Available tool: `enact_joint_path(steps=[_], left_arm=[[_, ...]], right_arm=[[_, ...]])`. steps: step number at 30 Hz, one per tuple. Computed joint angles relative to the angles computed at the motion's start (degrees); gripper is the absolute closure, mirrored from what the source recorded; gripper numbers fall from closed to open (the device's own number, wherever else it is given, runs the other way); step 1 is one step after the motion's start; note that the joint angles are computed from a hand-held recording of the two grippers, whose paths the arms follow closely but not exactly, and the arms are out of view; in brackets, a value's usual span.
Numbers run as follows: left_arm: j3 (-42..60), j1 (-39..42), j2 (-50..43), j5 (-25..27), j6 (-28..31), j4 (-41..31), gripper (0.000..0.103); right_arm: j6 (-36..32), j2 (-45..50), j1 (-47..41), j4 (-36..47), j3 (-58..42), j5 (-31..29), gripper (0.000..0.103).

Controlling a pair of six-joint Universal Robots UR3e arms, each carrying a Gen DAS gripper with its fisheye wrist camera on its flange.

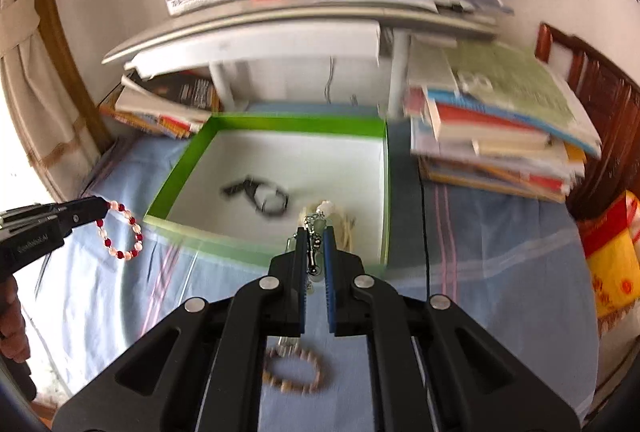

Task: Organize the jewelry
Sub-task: 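Carry the red bead bracelet and the keychain toward the green box, then lower both items into the green box and open both grippers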

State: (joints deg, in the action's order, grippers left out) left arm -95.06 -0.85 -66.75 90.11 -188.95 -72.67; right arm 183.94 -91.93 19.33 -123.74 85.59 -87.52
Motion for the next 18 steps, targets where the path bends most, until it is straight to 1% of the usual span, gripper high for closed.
enact_joint_path(steps=[3, 6, 10, 15, 16, 17, 18], left_arm=[[3.6, 0.6, -6.0, -2.0, 0.6, 3.0, 0.095], [6.4, 1.0, -11.3, -3.6, 0.9, 5.0, 0.095], [8.0, 0.6, -16.7, -2.3, -0.3, 7.4, 0.095], [6.8, 0.5, -19.8, -0.9, -1.2, 9.8, 0.094], [6.4, 0.4, -20.1, -0.2, -1.6, 10.4, 0.093], [6.1, 0.4, -20.3, 0.4, -1.8, 10.7, 0.091], [5.7, 0.7, -20.2, 0.3, -1.9, 10.5, 0.080]], right_arm=[[-0.9, 6.3, -0.5, -2.0, -4.3, 0.4, 0.095], [-1.2, 11.8, -0.4, -2.0, -8.9, 0.9, 0.095], [-1.4, 16.4, 0.7, -2.2, -11.5, 0.4, 0.095], [-1.0, 20.7, 1.7, -1.3, -13.9, -0.3, 0.095], [-1.0, 21.0, 2.0, -1.0, -14.0, -0.6, 0.089], [-1.0, 21.3, 2.1, -0.8, -14.2, -0.9, 0.073], [-0.7, 21.1, 2.0, -0.6, -14.1, -0.8, 0.064]])
